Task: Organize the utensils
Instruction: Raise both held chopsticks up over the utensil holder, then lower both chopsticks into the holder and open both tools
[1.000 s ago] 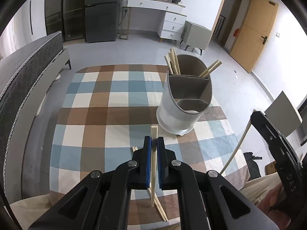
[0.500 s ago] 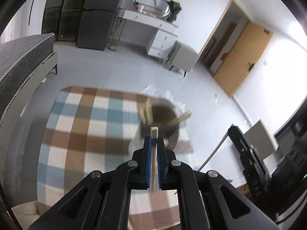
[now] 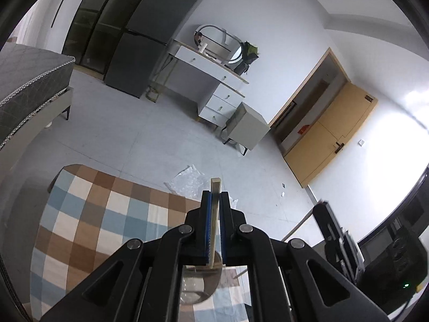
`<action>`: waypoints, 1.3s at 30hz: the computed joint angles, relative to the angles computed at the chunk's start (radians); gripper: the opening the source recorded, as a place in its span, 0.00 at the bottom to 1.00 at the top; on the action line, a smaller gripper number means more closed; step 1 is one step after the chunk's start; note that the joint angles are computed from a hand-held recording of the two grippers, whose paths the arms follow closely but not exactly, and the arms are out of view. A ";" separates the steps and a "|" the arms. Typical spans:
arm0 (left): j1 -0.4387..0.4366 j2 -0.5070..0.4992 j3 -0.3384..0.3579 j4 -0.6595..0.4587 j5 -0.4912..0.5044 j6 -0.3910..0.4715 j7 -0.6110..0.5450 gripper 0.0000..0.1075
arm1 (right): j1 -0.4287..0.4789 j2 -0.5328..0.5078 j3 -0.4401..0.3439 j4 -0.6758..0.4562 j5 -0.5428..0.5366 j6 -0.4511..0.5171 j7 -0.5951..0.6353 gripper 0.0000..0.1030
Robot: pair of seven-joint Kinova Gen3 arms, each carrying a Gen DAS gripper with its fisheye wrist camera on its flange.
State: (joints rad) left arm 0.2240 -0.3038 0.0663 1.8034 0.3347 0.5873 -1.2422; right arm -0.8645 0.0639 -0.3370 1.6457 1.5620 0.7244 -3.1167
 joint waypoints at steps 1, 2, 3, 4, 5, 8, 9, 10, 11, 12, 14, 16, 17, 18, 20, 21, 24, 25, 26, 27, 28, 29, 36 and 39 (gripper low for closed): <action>0.001 0.008 -0.003 0.004 0.004 -0.009 -0.004 0.01 | 0.005 0.017 0.006 -0.013 0.017 -0.016 0.003 0.05; -0.002 0.019 -0.001 0.007 0.001 -0.015 -0.002 0.01 | 0.005 0.028 0.009 -0.019 0.024 -0.023 0.006 0.05; 0.005 0.028 -0.011 0.013 0.012 -0.021 -0.013 0.01 | 0.009 0.041 0.018 -0.029 0.029 -0.044 0.007 0.05; 0.013 0.038 -0.021 0.020 0.027 -0.028 -0.025 0.01 | 0.013 0.050 0.026 -0.030 0.036 -0.065 -0.002 0.05; 0.013 0.043 -0.024 0.017 0.032 -0.021 -0.028 0.01 | 0.018 0.060 0.034 -0.031 0.046 -0.088 -0.017 0.05; 0.022 0.067 -0.041 0.028 0.067 -0.026 -0.064 0.00 | 0.022 0.076 0.049 -0.014 0.083 -0.121 -0.072 0.05; 0.018 0.072 -0.039 0.029 0.072 -0.026 -0.067 0.00 | 0.025 0.082 0.052 -0.008 0.095 -0.130 -0.090 0.05; 0.015 0.077 -0.036 0.031 0.076 -0.026 -0.069 0.00 | 0.026 0.088 0.053 0.000 0.109 -0.134 -0.110 0.05; 0.014 0.082 -0.036 0.024 0.082 -0.018 -0.075 0.00 | 0.027 0.085 0.053 0.012 0.115 -0.135 -0.121 0.05; 0.014 0.087 -0.038 0.022 0.090 -0.014 -0.085 0.00 | 0.032 0.088 0.053 0.016 0.111 -0.143 -0.122 0.05; 0.008 0.093 -0.030 0.020 0.092 -0.007 -0.089 0.00 | 0.036 0.091 0.054 0.027 0.096 -0.151 -0.119 0.05; 0.007 0.097 -0.031 0.016 0.103 0.007 -0.101 0.00 | 0.035 0.096 0.054 0.035 0.075 -0.148 -0.114 0.05; 0.003 0.098 -0.028 0.013 0.102 0.014 -0.101 0.00 | 0.039 0.097 0.057 0.035 0.065 -0.157 -0.112 0.05; 0.003 0.097 -0.028 0.012 0.105 0.020 -0.109 0.00 | 0.039 0.099 0.058 0.040 0.052 -0.159 -0.110 0.05; 0.000 0.094 -0.028 0.012 0.108 0.031 -0.119 0.00 | 0.044 0.102 0.064 0.041 0.011 -0.172 -0.079 0.05; -0.009 0.094 -0.019 0.008 0.096 0.043 -0.107 0.00 | 0.045 0.103 0.066 0.041 -0.019 -0.178 -0.056 0.05; -0.013 0.098 -0.028 -0.005 0.095 0.088 -0.090 0.00 | 0.047 0.098 0.078 0.047 -0.097 -0.193 0.003 0.06; -0.035 0.097 -0.007 -0.015 0.070 0.111 -0.064 0.00 | 0.047 0.093 0.080 0.053 -0.126 -0.195 0.016 0.07; -0.042 0.099 0.002 -0.020 0.050 0.122 -0.044 0.00 | 0.050 0.088 0.085 0.056 -0.155 -0.202 0.034 0.09; -0.048 0.097 0.010 -0.026 0.032 0.138 -0.027 0.00 | 0.051 0.082 0.088 0.059 -0.181 -0.203 0.048 0.12; -0.058 0.095 0.027 -0.039 -0.003 0.162 0.007 0.00 | 0.047 0.074 0.088 0.064 -0.207 -0.193 0.056 0.14; -0.066 0.095 0.044 -0.051 -0.038 0.182 0.039 0.01 | 0.047 0.070 0.088 0.061 -0.223 -0.187 0.063 0.20; -0.084 0.016 0.120 -0.066 -0.206 0.222 0.177 0.41 | 0.037 0.009 0.057 0.090 -0.248 -0.118 0.010 0.34; -0.086 -0.014 0.142 -0.085 -0.256 0.262 0.203 0.49 | 0.032 -0.014 0.033 0.097 -0.245 -0.083 -0.007 0.39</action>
State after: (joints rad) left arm 0.1384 -0.3173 0.2085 1.7181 0.0791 0.8496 -1.0389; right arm -0.8321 0.0494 -0.3037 1.7428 1.3171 0.6415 -3.1238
